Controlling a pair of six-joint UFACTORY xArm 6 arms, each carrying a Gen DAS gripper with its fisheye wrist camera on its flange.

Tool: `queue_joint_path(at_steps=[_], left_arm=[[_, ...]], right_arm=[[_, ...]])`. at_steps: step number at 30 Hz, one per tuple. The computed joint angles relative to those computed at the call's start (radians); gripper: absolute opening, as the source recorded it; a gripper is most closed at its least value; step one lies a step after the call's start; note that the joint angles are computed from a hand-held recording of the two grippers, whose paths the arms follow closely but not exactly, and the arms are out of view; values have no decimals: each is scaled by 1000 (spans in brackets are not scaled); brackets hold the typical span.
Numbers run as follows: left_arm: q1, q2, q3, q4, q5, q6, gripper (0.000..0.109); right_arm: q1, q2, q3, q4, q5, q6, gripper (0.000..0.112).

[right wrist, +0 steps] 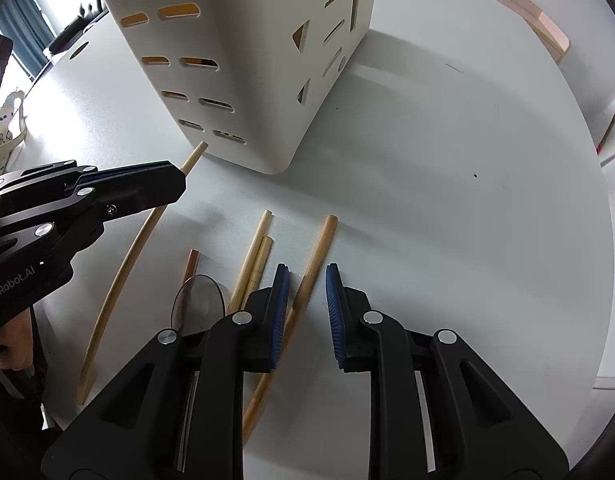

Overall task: Organize utensils
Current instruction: 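Grasp a light chopstick with the left gripper while the right grasps another light chopstick, then lift both light chopsticks and carry them above the holder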

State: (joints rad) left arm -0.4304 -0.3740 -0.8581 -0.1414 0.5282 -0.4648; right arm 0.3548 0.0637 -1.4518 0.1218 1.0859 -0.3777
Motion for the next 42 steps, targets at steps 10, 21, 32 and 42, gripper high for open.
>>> queue_joint_path(at_steps=[10, 21, 32, 42], left_arm=[[6, -36, 18, 22, 1, -40, 5], [23, -183, 112, 144, -87, -187, 5], [-3, -325, 171, 677, -223, -563, 5], [-63, -383, 125, 1018, -167, -801, 5]], right_arm=[[-66, 7, -7, 106, -4, 15, 6], [-162, -172, 193, 581, -181, -234, 6], [-91, -450, 450, 1057, -538, -696, 6], [-77, -517, 454, 1209, -536, -849, 6]])
